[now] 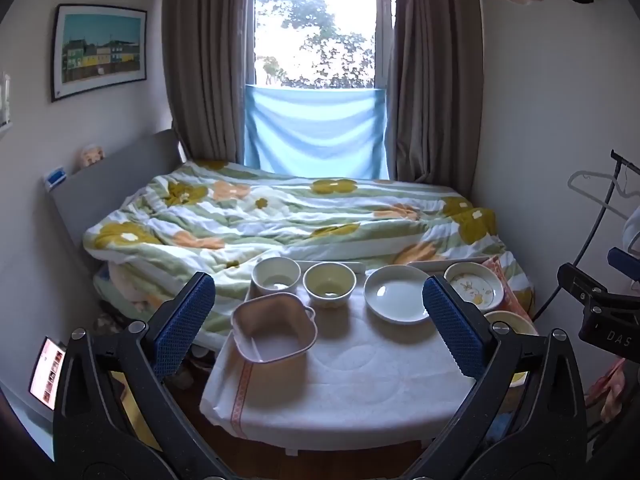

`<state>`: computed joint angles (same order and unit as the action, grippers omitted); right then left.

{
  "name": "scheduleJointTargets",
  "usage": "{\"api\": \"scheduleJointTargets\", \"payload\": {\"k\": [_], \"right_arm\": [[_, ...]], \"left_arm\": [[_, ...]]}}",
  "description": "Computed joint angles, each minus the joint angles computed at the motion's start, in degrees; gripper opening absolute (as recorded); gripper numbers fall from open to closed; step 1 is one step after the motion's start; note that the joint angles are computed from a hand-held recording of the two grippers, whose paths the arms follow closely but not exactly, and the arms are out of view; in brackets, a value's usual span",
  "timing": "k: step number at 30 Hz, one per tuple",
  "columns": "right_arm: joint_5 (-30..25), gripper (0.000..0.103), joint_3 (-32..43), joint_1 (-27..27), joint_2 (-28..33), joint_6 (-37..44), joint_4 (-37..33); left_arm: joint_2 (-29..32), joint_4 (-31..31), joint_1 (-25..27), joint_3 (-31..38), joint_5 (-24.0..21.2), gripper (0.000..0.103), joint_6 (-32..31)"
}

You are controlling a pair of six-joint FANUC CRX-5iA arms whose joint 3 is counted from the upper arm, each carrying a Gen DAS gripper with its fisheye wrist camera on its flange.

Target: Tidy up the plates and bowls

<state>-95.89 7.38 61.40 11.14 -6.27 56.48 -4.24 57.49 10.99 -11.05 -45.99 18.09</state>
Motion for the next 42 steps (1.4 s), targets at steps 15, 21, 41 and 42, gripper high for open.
{"api": "scheduleJointTargets", "payload": {"k": [15,21,41,42], "right_arm": [[-0.47,0.103,1.04,0.11,1.17,0.04,0.23],[-0.29,0.103,1.09,-0.04,1.37,0.06,0.18],[1.65,0.103,-0.43,-0.86,0.5,-0.24,0.21],[1.53,0.103,-0.23,-0.81,0.61,-0.21,0.17]], "left_arm": [[0.61,0.5,-0.55,-0.72,2.0,0.103,-1.65],[0.57,0.18,-0.74,-0.66,2.69,0.103,-1.67],[0.74,1.14,-1.45,-0.69,2.62,0.103,-2.2],[0.82,0.94,-1.53,-0.52,2.53,0.103,-1.95]]}}
